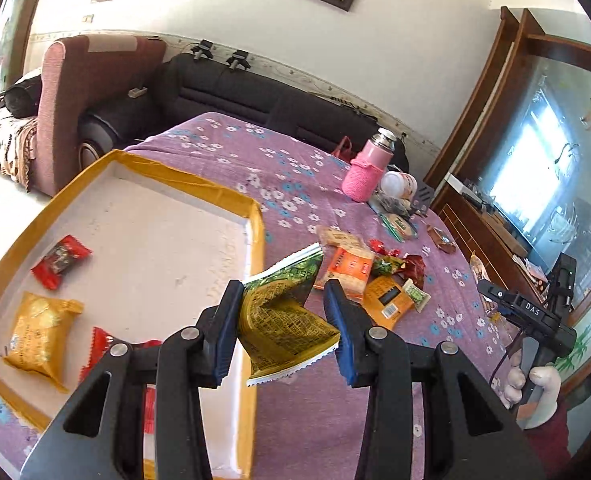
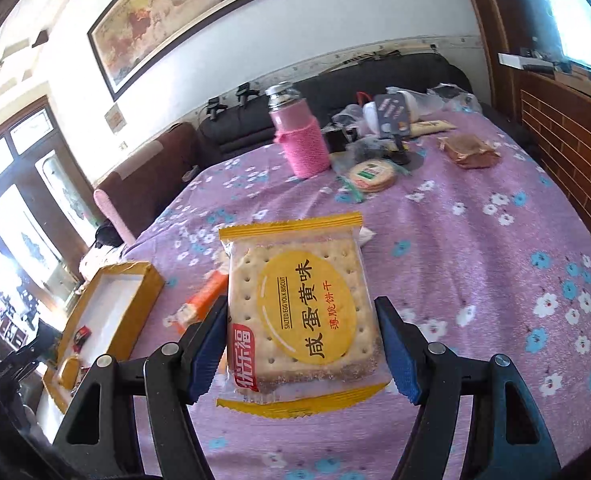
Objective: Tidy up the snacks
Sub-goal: 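Carry both packs to the tray and open both grippers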
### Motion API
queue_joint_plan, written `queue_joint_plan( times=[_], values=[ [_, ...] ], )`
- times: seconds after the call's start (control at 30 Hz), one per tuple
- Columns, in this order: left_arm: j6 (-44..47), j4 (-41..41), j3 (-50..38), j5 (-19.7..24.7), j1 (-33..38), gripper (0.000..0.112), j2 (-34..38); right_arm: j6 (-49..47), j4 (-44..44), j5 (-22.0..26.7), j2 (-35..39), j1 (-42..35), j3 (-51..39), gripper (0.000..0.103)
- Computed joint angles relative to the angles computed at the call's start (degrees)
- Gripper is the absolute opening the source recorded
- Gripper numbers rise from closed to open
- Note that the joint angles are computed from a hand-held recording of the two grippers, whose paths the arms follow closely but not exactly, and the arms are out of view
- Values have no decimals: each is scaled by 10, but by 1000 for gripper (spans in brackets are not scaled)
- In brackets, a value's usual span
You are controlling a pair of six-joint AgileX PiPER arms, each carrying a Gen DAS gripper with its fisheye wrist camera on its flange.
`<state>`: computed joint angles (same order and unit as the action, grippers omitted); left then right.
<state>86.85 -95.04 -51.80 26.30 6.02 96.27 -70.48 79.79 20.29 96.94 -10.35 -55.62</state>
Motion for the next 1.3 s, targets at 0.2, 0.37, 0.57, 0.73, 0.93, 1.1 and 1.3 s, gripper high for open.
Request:
queue_joint_plan(
  times=[0.2,0.37,0.57,0.73,0.93,1.1,1.3],
  values=[
    [-13,34,-1,23,67,39,1,116,-97,-25,14,126,-38,72],
    [-76,106,-36,7,95,39,4,227,-187,-1,52,206,-107,71],
    [-197,225,-111,-16,103,39,55,377,-324,27,129,299,-217,71],
    [-366,370,-204,5,98,39,136,476,-426,56,203,361,-315,71],
    [-482,459,-269,15,96,40,193,582,-540,100,310,411,-449,71],
    [-463,425,-271,25,111,41,199,615,-593,101,356,432,-503,71],
    [-277,245,-171,16,143,43,116,548,-502,55,294,417,-412,71]
  ],
)
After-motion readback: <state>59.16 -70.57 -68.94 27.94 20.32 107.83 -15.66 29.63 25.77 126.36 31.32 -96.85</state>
